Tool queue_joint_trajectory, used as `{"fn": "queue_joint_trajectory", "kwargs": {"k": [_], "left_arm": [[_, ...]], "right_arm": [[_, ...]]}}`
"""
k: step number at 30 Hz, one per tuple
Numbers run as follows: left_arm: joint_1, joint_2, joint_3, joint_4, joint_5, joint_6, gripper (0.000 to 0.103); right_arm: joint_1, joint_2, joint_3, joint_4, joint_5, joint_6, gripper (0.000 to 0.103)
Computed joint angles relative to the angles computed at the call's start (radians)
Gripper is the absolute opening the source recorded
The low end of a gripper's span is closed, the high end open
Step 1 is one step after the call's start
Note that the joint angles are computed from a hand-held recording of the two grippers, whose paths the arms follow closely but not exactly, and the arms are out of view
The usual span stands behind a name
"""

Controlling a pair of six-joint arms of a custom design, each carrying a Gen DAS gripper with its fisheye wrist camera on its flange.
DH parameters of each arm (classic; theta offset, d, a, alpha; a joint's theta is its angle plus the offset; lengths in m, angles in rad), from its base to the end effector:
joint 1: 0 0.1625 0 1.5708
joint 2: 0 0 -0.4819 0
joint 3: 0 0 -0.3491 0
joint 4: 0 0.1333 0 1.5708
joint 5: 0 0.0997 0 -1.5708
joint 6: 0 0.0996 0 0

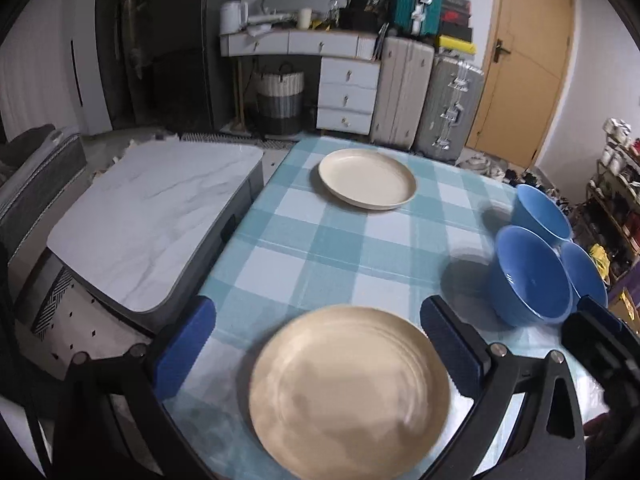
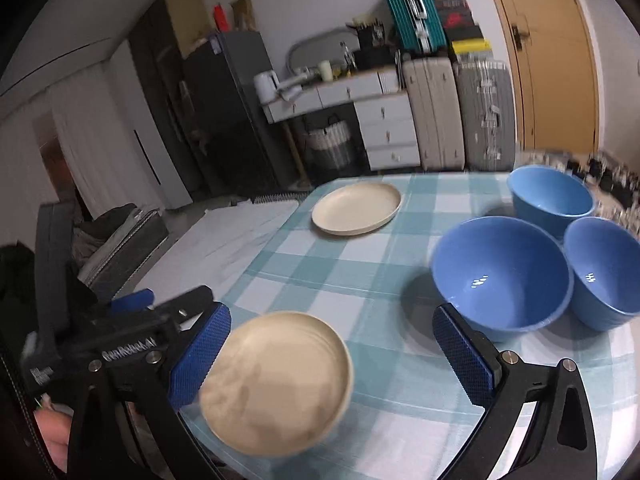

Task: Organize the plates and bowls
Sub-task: 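Withdraw both tools upward from the stacked plates, then reach the left tool to the separate cream plate and close on its rim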

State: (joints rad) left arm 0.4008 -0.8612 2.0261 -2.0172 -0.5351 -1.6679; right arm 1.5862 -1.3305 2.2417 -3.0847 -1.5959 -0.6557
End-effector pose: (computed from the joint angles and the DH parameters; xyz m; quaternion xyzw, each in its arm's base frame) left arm -0.3689 -0.3941 0.1035 -0.0317 0.8312 -0.4119 0.3721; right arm 0.1380 -0.4651 0.3292 0.3109 -0.9028 0.2779 0.1048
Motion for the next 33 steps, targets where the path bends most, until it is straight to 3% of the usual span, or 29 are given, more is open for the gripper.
{"fn": "queue_joint_trajectory", "kwargs": {"k": [2,9,12,18,20,24,29,33], "left_arm": [[0.057,-0.019,-0.016,-0.058,-0.032,0.085,0.103],[0.219,-0.043,-0.085,-0.141,-0.051,0.244,0.103],[0.299,-0.039,-0.098,-0.271,-0.092,0.355,0.103],[0.454,0.014,-0.167,-0.458,-0.136,0.533,0.103],[0.491,0.040,-0.200,-0.519,-0.152,0.575,0.103],[0.543,0.097,-0.289,-0.576,-0.195,0.686,0.103],[0.583,0.166,-0.396,-0.565,-0.177,0.799,0.100],[0.627,0.184,-0.416,-0.669,-0.268,0.853,0.093]], "right_arm": [[0.032,0.025,-0.060,0.073,-0.018,0.054,0.102],[0.158,0.199,-0.298,0.201,-0.233,0.240,0.102],[0.171,0.271,-0.420,0.319,-0.249,0.310,0.102],[0.179,0.409,-0.618,0.434,-0.239,0.291,0.102],[0.182,0.464,-0.682,0.448,-0.283,0.284,0.102],[0.181,0.573,-0.832,0.549,-0.380,0.306,0.102],[0.161,0.638,-0.940,0.622,-0.389,0.367,0.102],[0.158,0.673,-0.982,0.627,-0.429,0.341,0.102]]}}
